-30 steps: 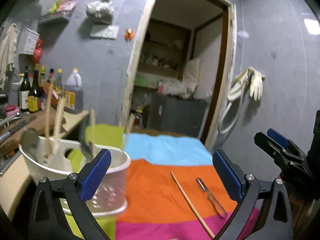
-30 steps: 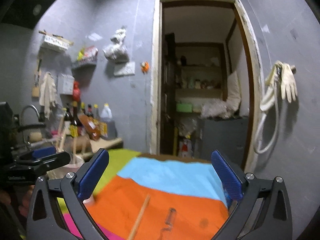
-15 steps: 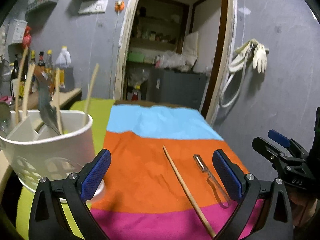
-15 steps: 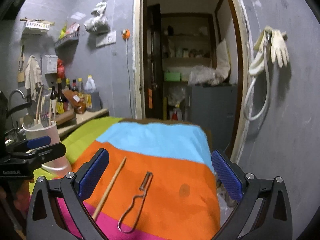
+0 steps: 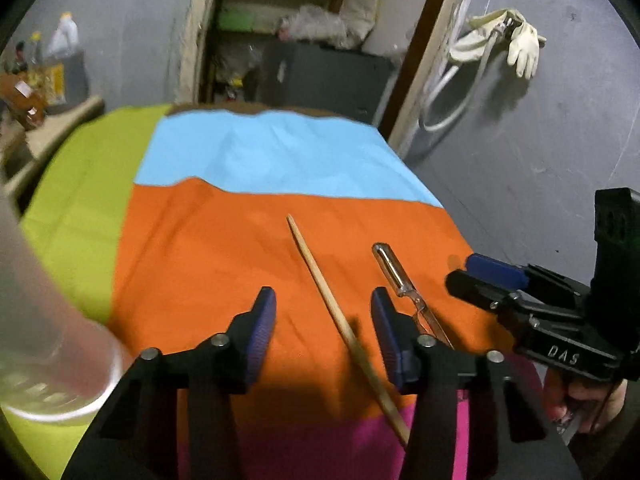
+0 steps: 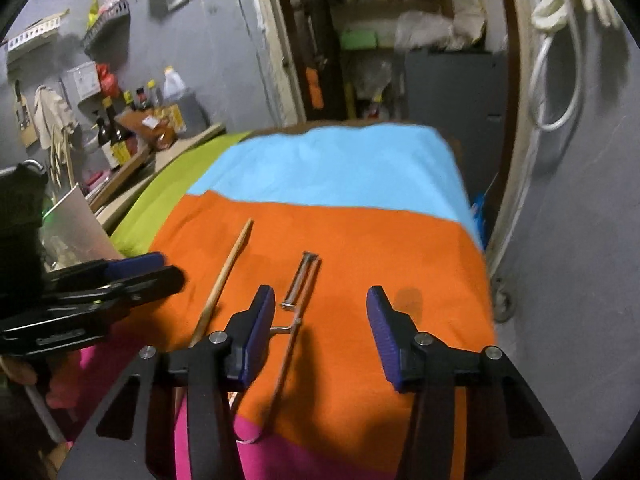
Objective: Organize utensils
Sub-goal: 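Grasp the last chopstick with the left tool while the right tool grasps the metal peeler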
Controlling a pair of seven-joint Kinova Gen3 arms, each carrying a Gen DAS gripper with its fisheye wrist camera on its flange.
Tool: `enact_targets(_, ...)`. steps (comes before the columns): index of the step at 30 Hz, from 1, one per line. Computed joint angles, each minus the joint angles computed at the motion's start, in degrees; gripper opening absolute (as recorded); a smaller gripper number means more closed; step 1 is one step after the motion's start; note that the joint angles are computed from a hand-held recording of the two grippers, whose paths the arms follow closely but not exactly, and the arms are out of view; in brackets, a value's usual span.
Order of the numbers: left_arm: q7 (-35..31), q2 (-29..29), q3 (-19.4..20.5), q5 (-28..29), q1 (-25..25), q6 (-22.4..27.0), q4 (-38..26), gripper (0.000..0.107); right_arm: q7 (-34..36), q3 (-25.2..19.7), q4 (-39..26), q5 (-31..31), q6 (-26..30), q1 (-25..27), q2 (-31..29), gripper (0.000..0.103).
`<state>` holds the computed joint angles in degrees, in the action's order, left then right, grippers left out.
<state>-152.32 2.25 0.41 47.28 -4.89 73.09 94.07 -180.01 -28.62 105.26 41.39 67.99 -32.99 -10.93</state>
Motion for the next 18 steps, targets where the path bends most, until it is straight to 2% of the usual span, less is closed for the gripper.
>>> enact_targets(2,2.2,1.8,0.7,-1.9,0.7,1.3,-2.3,0.031,2.2,1.3,-0.4,-1.5,-1.2,0.0,0.4,0.043)
enact_targets(10,11.2,6.4,3.2,-7.9,2.5,3.8,-8.6,0.016,9.6,5.6,-2.1,-7.6,-4.4,1.2,2.2,0.036)
enact_targets(16,16.6,9.5,4.6,-10.5,3.0,7.0,-13.3,0.014,15.6,9.5,-0.9,-14.5,-10.1,3.5,1.8,0.033)
enact_targets(18,18.7,10.3,5.1,-12.4,3.8,8.0,-15.3,0.014,17.0,9.3,-1.4,-15.3,-10.3,4.6,2.1,0.033)
